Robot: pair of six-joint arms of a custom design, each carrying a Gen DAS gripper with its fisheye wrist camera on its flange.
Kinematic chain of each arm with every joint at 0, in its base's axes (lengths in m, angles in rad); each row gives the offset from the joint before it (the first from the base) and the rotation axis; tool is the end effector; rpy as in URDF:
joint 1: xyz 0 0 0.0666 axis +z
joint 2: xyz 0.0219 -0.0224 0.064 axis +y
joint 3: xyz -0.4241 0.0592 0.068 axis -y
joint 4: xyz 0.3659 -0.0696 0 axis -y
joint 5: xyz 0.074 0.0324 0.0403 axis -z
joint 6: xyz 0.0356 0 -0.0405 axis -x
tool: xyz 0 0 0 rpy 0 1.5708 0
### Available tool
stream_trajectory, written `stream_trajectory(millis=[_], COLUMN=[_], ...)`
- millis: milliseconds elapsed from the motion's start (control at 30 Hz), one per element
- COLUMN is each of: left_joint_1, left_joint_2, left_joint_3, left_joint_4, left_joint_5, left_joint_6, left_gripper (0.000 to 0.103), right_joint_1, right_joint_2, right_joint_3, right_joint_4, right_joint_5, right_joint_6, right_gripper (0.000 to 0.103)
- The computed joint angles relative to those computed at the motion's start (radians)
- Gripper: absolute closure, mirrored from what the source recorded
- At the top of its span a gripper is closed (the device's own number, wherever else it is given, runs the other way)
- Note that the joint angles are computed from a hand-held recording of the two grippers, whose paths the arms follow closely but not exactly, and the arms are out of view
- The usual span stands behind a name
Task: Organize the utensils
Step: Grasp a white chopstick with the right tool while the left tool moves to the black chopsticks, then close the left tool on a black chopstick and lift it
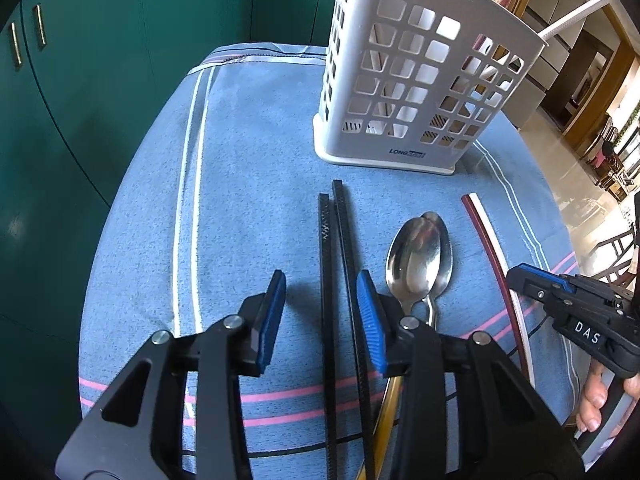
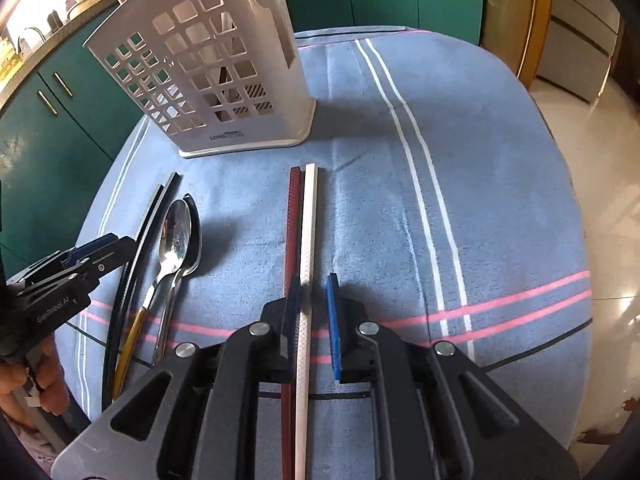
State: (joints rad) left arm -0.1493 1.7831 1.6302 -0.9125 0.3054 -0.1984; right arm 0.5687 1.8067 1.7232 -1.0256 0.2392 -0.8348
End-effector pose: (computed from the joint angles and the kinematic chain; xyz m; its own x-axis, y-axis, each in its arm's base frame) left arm 0.5832 -0.0990 0.3806 -0.7919 0.3092 -0.5265 0.4508 0.8777 -0.1625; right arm 0.5103 0.3157 0.3992 -0.8283 0.3252 -0.4563 0.2676 0.9451 0.1878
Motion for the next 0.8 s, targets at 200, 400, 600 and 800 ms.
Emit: stream_trajectory(millis=[200,400,600,800], left_joint_1=[-0.010,-0.013,-0.009,-0.027], left_joint_2=[0.009,0.023,0.047,0.054], left_joint_3=[0.005,0.025,0.059,0.068], left_joint_4=[0.004,0.003,-0.002,0.012], left_joint_5=[-0.007,-0.038,-0.064,-0.097], left_joint_6=[0.006,0.007,0.017,-0.013], left_gripper=[0.064,0.065,0.066,0.065], right_joint_1=[0.021,-0.005,-0.004,-0.003], right_joint_2=[0.065,0.042,-0.027,-0.035], right_joint_3=[0.102,0.074,-0.020,-0.026], right_joint_4=[-0.111,-0.114,-0.087,-0.079], right_joint_5=[0.089,0.084,0.060,0.076], right_joint_6=[0.068,-0.032,-0.060,-0.069], right_gripper=[0.087,0.097,0.095,0.091])
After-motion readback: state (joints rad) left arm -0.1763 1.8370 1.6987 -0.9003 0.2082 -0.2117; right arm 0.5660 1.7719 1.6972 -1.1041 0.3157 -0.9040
